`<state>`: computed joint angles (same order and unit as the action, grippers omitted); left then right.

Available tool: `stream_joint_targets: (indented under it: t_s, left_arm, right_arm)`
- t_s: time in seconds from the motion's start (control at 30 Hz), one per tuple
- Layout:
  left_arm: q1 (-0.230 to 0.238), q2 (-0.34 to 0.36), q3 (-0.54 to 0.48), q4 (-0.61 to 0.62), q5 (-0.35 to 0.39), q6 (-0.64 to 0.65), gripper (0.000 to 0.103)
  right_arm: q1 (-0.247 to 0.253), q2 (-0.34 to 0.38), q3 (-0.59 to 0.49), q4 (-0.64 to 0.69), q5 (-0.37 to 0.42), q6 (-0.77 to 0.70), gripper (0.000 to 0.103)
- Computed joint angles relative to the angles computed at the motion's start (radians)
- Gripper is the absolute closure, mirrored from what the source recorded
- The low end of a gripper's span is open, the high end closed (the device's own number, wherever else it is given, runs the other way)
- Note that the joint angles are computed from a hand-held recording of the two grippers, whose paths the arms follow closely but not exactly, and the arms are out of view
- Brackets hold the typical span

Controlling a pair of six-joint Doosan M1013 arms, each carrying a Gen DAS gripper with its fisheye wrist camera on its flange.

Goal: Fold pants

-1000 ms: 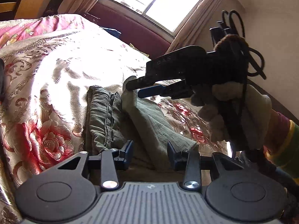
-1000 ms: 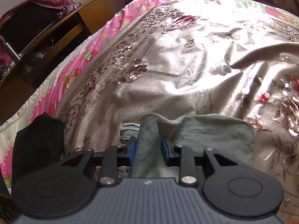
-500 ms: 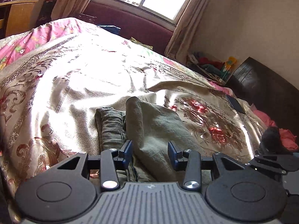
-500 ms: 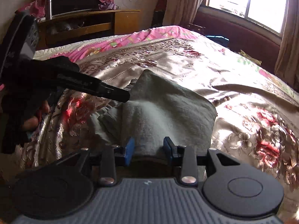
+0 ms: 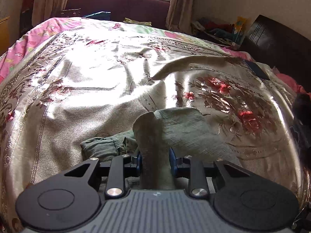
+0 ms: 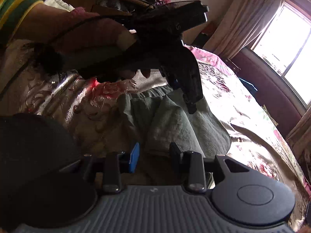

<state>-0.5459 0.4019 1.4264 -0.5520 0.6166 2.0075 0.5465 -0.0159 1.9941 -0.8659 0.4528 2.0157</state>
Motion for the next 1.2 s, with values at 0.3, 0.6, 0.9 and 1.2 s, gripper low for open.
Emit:
stream_joint_targets:
  t_s: [0.3,0.6,0.9,1.2]
  left_arm:
    - [-0.015,0.076,-0.140,0.049,0.098,-0.036,0.072]
    - [0.019,0.049,-0.095,-0.039,0.142,0.018,0.071]
    - [0.047,0.029,-0.079,-0.018,0.165,0.013,0.057]
    - [0.038,0.069,-0.134,-0.025,0.197,-0.003,0.076]
  right_arm:
    - [0.003,0.043,0.005,-0.141,0.041,-0.166,0.069]
    - [0.011,0.048,0.055,-0.424,-0.023,-0.138,0.064]
    - [-0.050,0.045,-0.044,0.024,0.013,-0.172,0.097]
    - [-0.166,0.011,-0.105,0.844,0.000,-0.411,0.098]
